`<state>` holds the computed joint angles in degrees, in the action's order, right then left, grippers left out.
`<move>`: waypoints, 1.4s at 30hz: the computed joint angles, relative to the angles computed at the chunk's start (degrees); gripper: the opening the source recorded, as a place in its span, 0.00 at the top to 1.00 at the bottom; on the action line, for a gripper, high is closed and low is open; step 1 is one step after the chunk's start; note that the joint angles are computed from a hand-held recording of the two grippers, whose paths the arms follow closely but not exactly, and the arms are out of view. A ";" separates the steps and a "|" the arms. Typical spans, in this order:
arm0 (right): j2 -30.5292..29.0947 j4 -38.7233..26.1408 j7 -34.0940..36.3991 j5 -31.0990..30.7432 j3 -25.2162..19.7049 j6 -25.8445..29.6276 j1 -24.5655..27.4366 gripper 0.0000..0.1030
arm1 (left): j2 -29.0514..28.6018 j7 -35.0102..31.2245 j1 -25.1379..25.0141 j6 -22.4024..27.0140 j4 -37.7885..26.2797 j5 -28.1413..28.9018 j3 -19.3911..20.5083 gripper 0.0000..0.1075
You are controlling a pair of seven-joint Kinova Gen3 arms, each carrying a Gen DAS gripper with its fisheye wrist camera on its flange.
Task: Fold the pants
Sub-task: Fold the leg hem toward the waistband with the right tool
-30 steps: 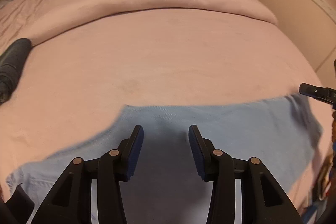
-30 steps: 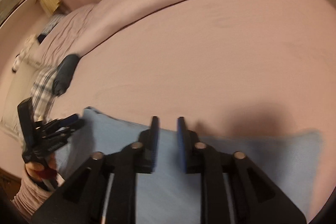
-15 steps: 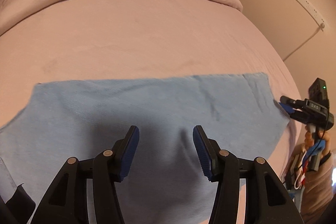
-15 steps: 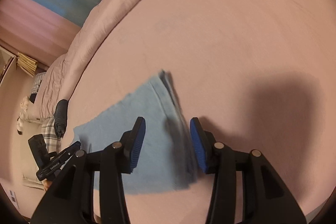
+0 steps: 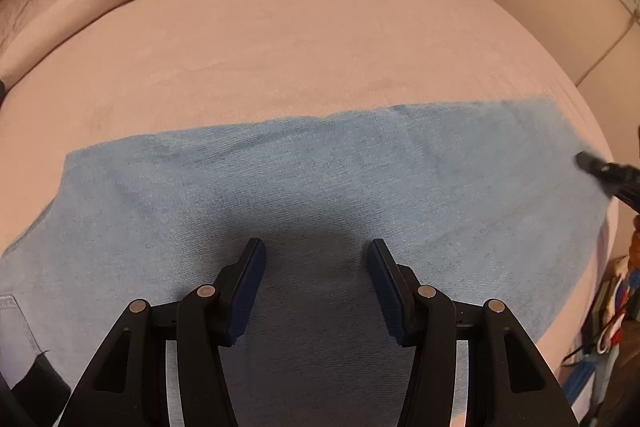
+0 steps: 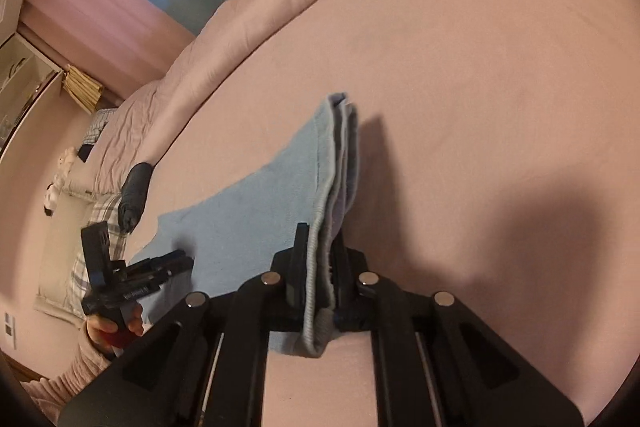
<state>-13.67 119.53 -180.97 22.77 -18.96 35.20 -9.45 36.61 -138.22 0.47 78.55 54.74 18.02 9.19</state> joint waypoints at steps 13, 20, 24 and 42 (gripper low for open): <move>-14.84 9.98 -9.68 -7.76 -9.97 -6.02 11.36 0.62 | -1.78 1.08 -1.24 2.26 0.83 2.93 1.17 0.51; -13.43 13.27 -15.10 -15.17 -26.88 -19.29 25.18 0.55 | -1.11 4.36 -1.06 4.35 -0.17 5.80 0.92 0.51; -11.99 10.65 -24.42 -8.30 -36.68 -18.16 35.70 0.58 | -1.19 5.82 -1.97 5.64 -0.04 6.09 0.64 0.51; -11.39 -10.89 0.59 -12.00 -54.18 2.46 58.60 0.87 | 7.60 14.73 -5.62 18.01 -11.97 9.43 2.14 0.34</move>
